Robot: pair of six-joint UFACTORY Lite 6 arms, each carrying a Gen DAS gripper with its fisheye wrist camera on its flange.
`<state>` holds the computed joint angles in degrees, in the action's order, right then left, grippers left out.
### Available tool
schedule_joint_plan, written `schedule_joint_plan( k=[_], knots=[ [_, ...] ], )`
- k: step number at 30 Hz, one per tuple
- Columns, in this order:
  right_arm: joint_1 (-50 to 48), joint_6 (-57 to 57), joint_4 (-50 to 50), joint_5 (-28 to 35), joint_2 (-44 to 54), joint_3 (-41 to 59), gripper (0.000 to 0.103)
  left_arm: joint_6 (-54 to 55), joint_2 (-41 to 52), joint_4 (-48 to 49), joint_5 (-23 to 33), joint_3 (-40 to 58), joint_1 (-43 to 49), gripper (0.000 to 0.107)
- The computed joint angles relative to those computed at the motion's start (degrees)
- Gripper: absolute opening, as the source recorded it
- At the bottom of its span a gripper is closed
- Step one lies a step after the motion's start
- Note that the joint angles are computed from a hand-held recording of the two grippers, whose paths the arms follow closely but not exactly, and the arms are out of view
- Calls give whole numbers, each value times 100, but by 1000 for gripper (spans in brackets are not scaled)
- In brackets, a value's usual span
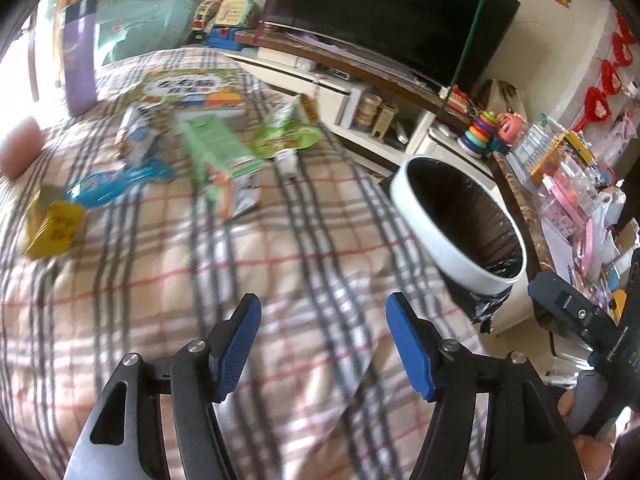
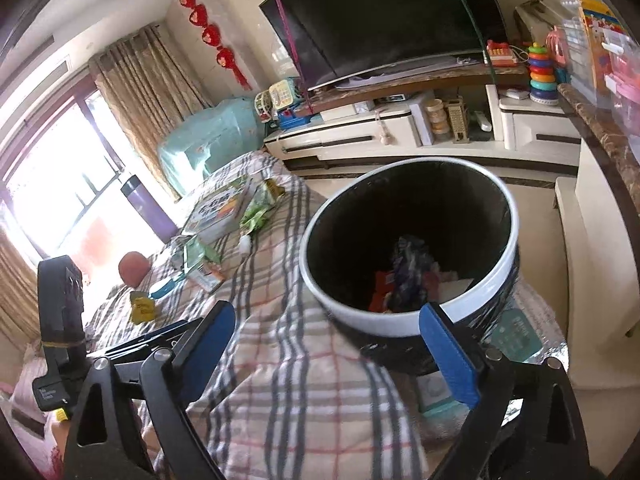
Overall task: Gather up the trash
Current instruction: 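Move both tools back over the bed toward green carton and yellow packet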
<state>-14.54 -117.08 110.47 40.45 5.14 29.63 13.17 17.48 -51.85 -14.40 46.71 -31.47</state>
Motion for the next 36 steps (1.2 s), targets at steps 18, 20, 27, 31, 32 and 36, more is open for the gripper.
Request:
schedule_joint_plan(
  k=[18, 20, 27, 31, 32, 36],
  knots=[
    [1716, -1560, 1909, 23, -287, -842, 100, 1376, -1792, -2194, -864, -2129, -599, 65],
    [1936, -1562, 1981, -108, -241, -818, 100, 1515, -1966, -2406, -918, -2300, -635, 65],
    [2685, -1517, 2311, -488, 29, -657, 100, 1990, -2556, -2885, -1104, -2803, -603, 67],
    [3042, -1701, 2736, -614, 90, -554, 100, 2223, -2993, -3031, -1110, -3118, -401, 69],
    [3135, -1695, 2800, -699, 149, -474, 100, 2309, -3122, -3065, -1084, -3211, -293, 69],
    [3468, -1957, 3301, -781, 344, -285, 100, 2464, -3377, -2916, -968, -3414, 160, 69]
  ],
)
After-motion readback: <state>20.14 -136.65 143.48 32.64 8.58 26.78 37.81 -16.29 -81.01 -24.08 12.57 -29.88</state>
